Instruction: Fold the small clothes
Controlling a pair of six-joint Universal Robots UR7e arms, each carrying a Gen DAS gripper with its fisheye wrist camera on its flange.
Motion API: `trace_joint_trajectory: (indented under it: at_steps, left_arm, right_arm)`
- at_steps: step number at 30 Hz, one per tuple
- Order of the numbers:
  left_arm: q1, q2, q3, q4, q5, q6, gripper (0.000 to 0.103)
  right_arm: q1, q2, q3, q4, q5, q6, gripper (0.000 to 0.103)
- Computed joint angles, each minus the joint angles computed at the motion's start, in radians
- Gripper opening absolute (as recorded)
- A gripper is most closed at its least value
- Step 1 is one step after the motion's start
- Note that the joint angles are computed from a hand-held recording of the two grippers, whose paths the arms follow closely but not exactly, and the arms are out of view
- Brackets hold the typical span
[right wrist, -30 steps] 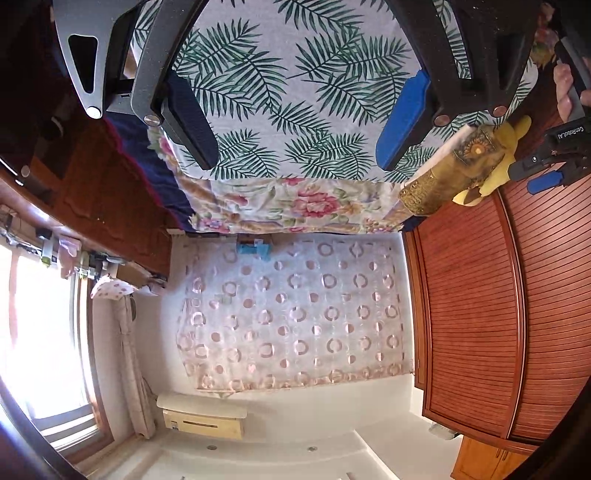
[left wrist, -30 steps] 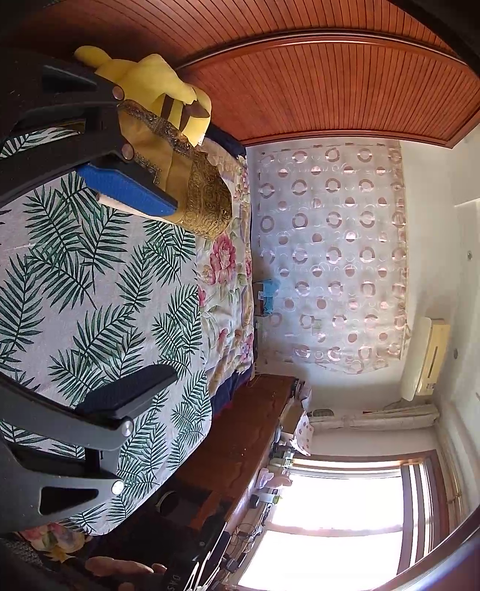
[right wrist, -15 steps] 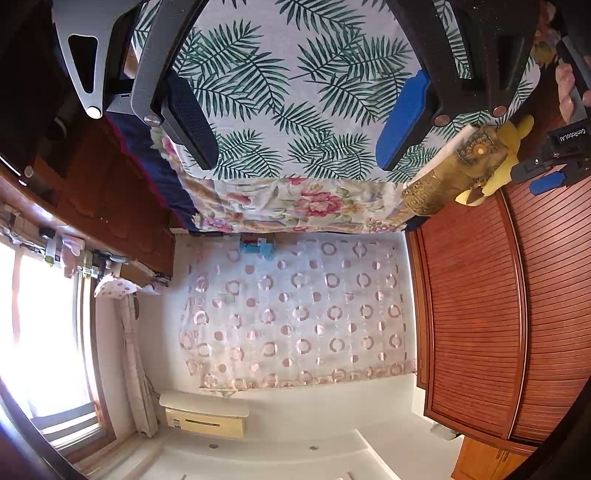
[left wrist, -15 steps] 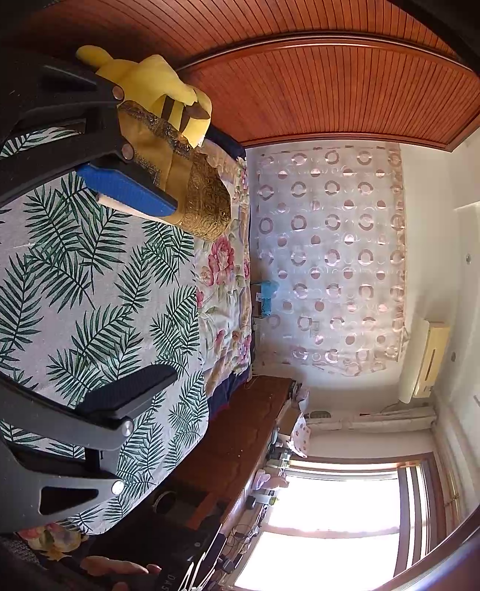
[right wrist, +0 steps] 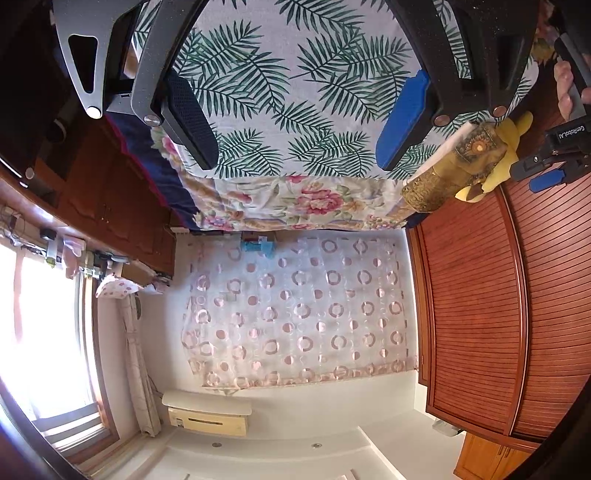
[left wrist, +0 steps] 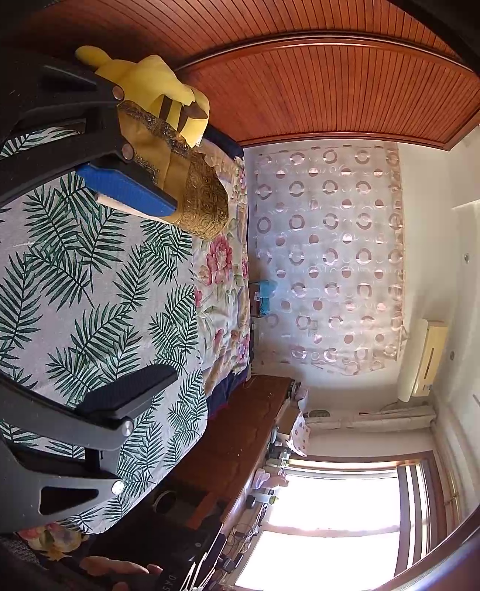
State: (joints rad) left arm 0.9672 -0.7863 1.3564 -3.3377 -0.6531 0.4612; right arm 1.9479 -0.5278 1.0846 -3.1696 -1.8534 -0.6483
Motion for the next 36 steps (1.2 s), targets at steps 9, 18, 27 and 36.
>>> trace_joint_trajectory:
  at_steps: [9,18,27,36]
  left_arm:
    - [0.001,-0.001,0.001,-0.001,-0.002,0.0,0.083]
    - [-0.001,0.0,0.003,-0.005,0.0,0.002,0.083]
    - [0.0,0.0,0.004,-0.006,-0.003,0.002,0.083]
    - [0.0,0.0,0.007,-0.011,-0.005,0.005,0.083]
  right_arm:
    - [-0.006,-0.006,0.006,-0.001,0.009,-0.005,0.088]
    - [-0.006,-0.006,0.007,-0.001,0.009,-0.004,0.088]
    - [-0.009,-0.01,0.008,0.001,0.016,-0.009,0.088]
    - [-0.012,-0.011,0.008,0.0,0.021,-0.011,0.088]
